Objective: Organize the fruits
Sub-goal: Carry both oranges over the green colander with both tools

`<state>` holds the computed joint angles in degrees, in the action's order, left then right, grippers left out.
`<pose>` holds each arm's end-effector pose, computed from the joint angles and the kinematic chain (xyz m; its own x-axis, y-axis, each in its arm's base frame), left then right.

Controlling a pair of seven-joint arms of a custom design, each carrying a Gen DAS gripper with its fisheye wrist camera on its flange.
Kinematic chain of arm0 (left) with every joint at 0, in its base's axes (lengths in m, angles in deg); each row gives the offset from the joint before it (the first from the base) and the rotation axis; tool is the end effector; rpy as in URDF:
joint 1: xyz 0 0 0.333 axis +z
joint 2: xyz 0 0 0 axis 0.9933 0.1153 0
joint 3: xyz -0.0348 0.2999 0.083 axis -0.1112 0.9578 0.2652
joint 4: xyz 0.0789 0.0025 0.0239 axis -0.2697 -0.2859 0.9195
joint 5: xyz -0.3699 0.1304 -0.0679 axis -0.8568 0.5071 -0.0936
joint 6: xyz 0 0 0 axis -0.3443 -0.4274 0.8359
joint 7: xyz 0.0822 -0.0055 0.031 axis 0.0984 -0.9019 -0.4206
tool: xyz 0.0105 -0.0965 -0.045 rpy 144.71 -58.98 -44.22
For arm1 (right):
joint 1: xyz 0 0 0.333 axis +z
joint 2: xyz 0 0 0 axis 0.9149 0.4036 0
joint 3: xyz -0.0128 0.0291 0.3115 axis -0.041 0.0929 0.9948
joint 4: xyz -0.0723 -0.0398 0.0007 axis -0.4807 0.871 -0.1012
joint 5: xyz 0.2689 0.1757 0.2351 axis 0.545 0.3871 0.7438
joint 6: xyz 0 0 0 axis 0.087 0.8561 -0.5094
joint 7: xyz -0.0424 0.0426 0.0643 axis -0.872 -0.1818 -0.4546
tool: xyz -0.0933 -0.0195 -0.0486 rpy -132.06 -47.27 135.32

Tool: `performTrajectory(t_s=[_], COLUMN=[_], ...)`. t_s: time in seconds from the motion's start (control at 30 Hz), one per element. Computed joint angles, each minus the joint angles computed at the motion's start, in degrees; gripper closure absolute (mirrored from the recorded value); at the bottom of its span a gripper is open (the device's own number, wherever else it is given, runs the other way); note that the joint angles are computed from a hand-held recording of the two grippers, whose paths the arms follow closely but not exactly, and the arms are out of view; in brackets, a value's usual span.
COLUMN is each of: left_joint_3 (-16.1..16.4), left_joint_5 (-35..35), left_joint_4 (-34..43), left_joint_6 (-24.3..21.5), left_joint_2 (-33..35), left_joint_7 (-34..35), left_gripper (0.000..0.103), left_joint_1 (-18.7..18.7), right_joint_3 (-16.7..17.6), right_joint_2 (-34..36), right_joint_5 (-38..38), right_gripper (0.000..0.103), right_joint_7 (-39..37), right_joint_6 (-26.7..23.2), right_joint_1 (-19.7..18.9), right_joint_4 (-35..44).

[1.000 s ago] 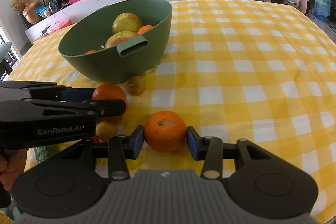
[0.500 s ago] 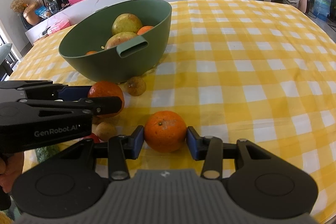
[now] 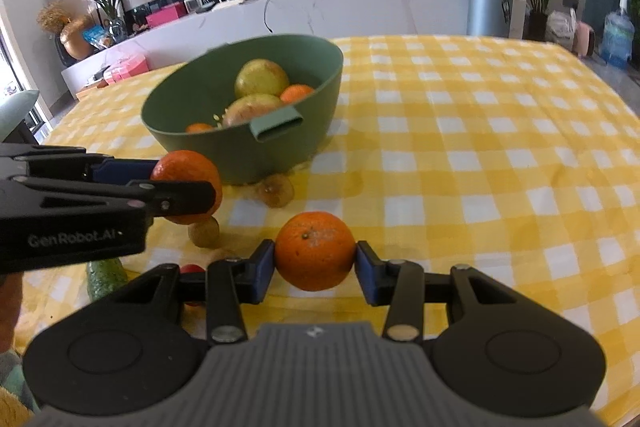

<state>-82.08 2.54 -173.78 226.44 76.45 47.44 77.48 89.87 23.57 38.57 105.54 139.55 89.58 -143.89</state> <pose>0.5904 -0.1539 0.5156 -0.2639 -0.9630 0.0548 -0.6647 0.1404 -0.7338 0.6088 0.3237 0.4713 0.3182 -0.9305 -0.1815 -0.6983 -0.1006 -0.7087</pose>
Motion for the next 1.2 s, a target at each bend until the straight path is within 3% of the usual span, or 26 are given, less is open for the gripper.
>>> performTrajectory(t_s=[0.23, 0.33, 0.43, 0.53, 0.63, 0.87, 1.2], left_joint_3=[0.4, 0.5, 0.9, 1.5, 1.8, 2.2, 2.1], left_joint_5=[3.1, 2.8, 0.4, -2.9, -1.7, -7.3, 0.5], left_joint_4=[-1.1, -1.2, -0.5, 0.2, 1.6, 8.6, 18.1], left_joint_6=[0.8, 1.3, 0.6, 0.3, -0.3, -5.4, -12.0], left_joint_2=[-2.8, -3.6, -4.0, -4.3, -3.8, 0.3, 8.2], left_joint_7=[-2.7, -2.2, -0.7, 1.1, -0.8, 1.4, -3.7], left_gripper=[0.057, 0.057, 0.057, 0.057, 0.057, 0.057, 0.057], left_joint_1=[-0.1, -0.2, -0.3, -0.3, 0.6, 2.6, 3.9], right_joint_3=[-4.0, -4.1, -2.5, 1.1, 5.6, 11.6, 8.1], right_joint_2=[-2.8, -3.7, -4.2, -4.0, -3.0, 2.1, 14.6], right_joint_5=[-6.8, -8.2, -7.4, -4.3, 0.5, 11.1, 16.9], right_gripper=[0.063, 0.063, 0.063, 0.063, 0.063, 0.063, 0.063], right_joint_7=[3.5, 4.4, 2.5, -2.4, -9.2, -22.7, -26.7], right_joint_6=[6.4, 8.7, 10.4, 11.0, 10.1, 4.6, -12.6], right_joint_1=[3.1, 3.1, 1.8, -1.2, -4.8, -8.8, -4.6], right_joint_4=[-3.7, -4.6, -4.6, -3.3, -0.8, 8.9, 30.2])
